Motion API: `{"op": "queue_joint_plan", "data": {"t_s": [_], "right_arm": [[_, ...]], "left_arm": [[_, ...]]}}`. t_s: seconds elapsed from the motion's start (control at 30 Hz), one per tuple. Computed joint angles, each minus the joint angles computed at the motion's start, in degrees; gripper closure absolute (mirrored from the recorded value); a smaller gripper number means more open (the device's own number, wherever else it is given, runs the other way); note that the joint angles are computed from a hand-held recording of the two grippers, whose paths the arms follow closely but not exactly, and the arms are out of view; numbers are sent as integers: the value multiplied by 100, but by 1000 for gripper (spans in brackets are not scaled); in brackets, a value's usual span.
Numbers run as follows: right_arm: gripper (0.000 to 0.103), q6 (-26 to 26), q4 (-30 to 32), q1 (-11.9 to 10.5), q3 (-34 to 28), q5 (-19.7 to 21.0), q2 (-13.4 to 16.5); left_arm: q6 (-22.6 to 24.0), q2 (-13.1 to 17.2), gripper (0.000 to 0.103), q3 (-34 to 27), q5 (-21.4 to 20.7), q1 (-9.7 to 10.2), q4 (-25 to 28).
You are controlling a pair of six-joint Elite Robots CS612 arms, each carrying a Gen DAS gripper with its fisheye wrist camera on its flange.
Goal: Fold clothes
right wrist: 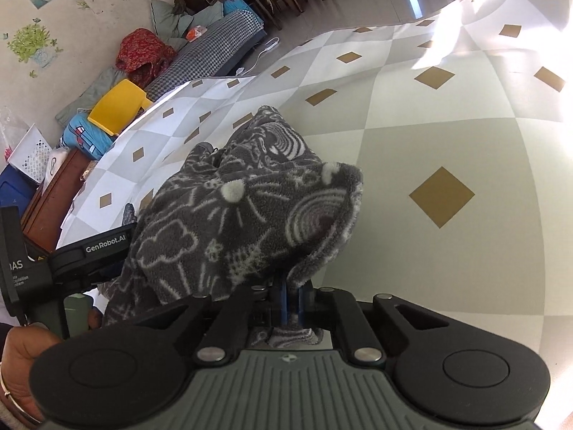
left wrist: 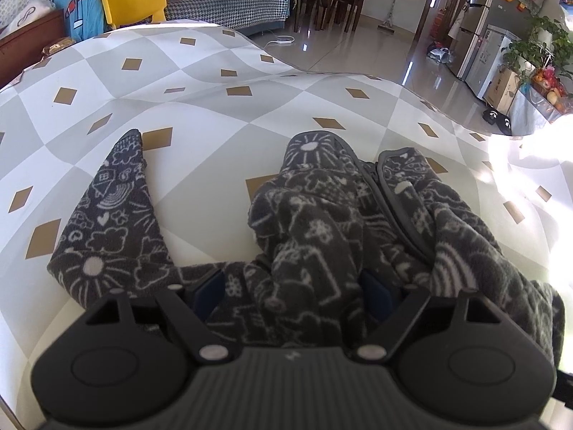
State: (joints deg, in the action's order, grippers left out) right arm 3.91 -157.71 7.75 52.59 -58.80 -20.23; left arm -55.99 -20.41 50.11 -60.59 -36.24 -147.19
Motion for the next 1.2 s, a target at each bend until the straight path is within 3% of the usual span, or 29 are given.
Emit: {"op": "queue_joint_plan", "data": {"t_s": [0.17,0.37,0.5,0.67,0.8,0.9,1.0,1.1,1.17,1.2], "right_arm": [[98,191,-702,3,53,-19,-18],[98,766,-1513,-12,-45,71,-1],[98,1090,-1780,-3,-150,-9,21],[98,1245,-2179,16,-164,-34,1],[98,1504,-2515,15,-190,-51,1],[98,1571,-2653,36,-200,-279,-4],[97,1446,-2444,88,-228,-644,-16],[93,1442,-1974,87,-271,-713,-21],[68,1448,-1623,75,-266,-760,-51],[68,1432,-1597,66,-234,-773,-62]], "left_arm": [[99,5,21,-27,159,-25,115],[136,-26,17,30,267,-32,97],[363,-32,14,79,364,-50,6],[307,-83,13,191,366,-37,-31],[356,-115,12,228,737,-77,115],[406,-104,12,153,1102,-110,436],[227,-137,12,184,1083,-89,555],[92,-173,12,260,833,-55,485],[69,-186,12,285,794,-51,458],[84,-189,12,288,805,-55,453]]}}
